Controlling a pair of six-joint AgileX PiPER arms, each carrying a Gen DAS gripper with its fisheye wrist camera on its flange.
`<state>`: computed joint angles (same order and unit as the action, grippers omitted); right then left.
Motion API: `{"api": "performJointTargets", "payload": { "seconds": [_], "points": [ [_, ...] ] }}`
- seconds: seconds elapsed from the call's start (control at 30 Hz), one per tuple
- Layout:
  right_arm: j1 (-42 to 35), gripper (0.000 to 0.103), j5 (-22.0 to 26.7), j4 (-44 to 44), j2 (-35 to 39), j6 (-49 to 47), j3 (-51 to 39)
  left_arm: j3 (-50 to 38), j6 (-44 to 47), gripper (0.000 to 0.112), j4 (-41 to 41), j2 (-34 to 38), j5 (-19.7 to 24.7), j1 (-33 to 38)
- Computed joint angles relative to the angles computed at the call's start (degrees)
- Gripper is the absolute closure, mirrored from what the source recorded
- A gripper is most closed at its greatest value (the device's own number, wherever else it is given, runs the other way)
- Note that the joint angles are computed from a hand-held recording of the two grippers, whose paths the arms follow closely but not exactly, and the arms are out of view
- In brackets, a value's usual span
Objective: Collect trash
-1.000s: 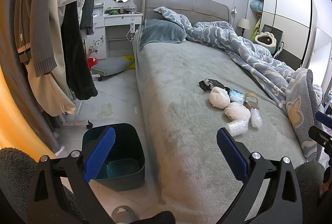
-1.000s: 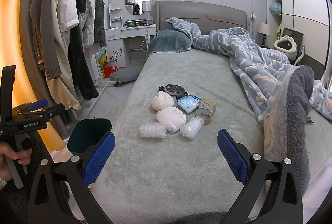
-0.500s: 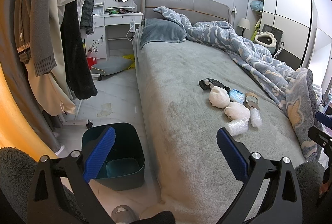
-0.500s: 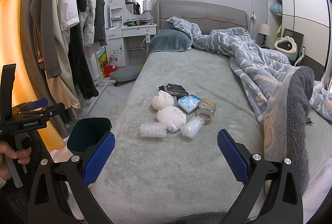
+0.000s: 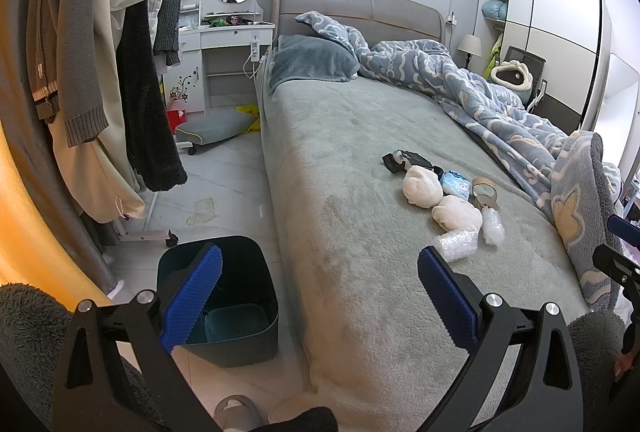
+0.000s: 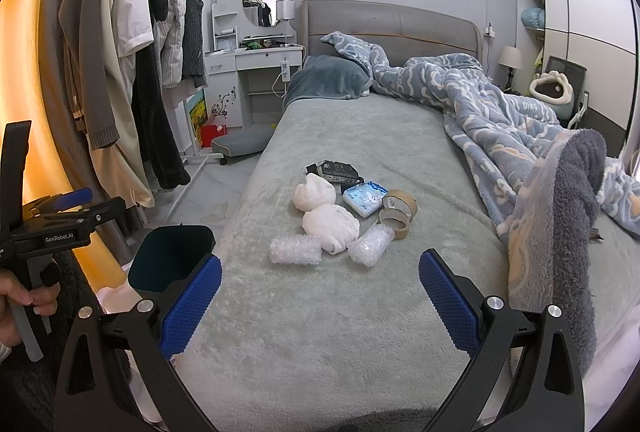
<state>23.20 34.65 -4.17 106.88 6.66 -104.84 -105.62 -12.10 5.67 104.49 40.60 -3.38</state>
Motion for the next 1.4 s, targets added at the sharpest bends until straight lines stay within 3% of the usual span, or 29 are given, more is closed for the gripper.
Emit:
{"api": "performJointTargets", "payload": {
  "seconds": [1.23, 1.4],
  "points": [
    [0.36, 0.003, 0.21, -0.95, 0.31, 0.58, -0.2, 0.55, 0.11, 0.012, -0.17, -0.36, -0.33, -0.04],
    [-0.79, 0.003, 1.22, 2.92, 0.92, -2.14, -1.41, 2.63, -1.75, 0.012, 3.39, -1.3, -1.34, -0.97]
  ]
}}
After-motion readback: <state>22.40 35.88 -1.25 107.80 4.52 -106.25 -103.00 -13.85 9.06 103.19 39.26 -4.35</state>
